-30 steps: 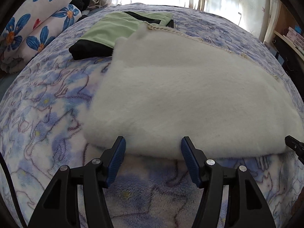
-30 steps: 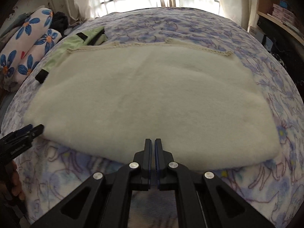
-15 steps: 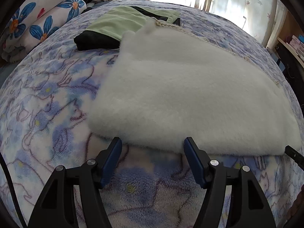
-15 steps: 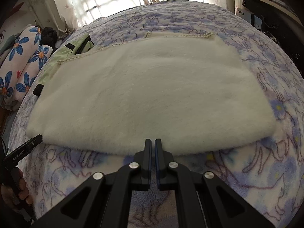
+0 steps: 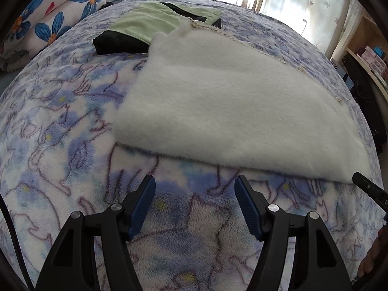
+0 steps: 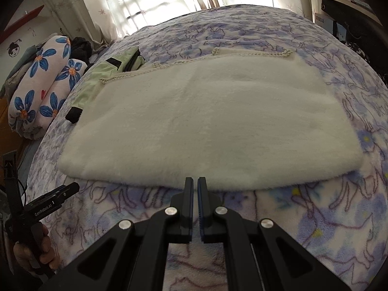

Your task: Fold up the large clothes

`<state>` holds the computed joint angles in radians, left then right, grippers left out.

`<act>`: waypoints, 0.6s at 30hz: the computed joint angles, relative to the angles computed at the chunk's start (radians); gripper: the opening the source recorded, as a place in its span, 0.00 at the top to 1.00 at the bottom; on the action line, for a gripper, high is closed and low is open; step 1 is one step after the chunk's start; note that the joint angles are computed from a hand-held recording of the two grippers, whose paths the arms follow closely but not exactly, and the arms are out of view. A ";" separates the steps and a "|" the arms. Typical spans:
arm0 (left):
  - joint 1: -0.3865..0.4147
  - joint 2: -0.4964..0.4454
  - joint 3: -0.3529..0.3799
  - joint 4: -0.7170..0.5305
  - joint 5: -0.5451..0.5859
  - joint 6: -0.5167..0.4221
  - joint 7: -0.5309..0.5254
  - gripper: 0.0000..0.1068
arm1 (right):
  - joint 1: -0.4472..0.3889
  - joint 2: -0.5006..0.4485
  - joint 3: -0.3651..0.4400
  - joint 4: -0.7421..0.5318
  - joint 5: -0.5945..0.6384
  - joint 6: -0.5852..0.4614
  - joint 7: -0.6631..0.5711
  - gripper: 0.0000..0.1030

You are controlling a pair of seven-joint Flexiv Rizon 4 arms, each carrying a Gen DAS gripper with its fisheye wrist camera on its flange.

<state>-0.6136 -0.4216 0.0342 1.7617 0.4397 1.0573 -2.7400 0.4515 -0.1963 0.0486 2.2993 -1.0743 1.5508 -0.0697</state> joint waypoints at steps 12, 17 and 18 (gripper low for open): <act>0.013 -0.033 0.010 0.070 -0.080 0.247 -0.014 0.30 | -0.030 -0.046 -0.022 -0.066 -0.340 0.081 0.250 0.97; 0.004 -0.072 0.048 0.076 -0.143 0.338 0.002 0.30 | -0.077 -0.076 0.014 -0.104 -0.411 0.093 0.301 0.97; 0.002 -0.081 0.056 0.075 -0.158 0.353 0.006 0.30 | -0.085 -0.082 0.018 -0.111 -0.429 0.096 0.316 0.97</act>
<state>-0.6111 -0.5028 0.0901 1.8366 0.2816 1.4100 -2.7340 0.3662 -0.2778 0.0665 2.1882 -1.5029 1.6470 0.2466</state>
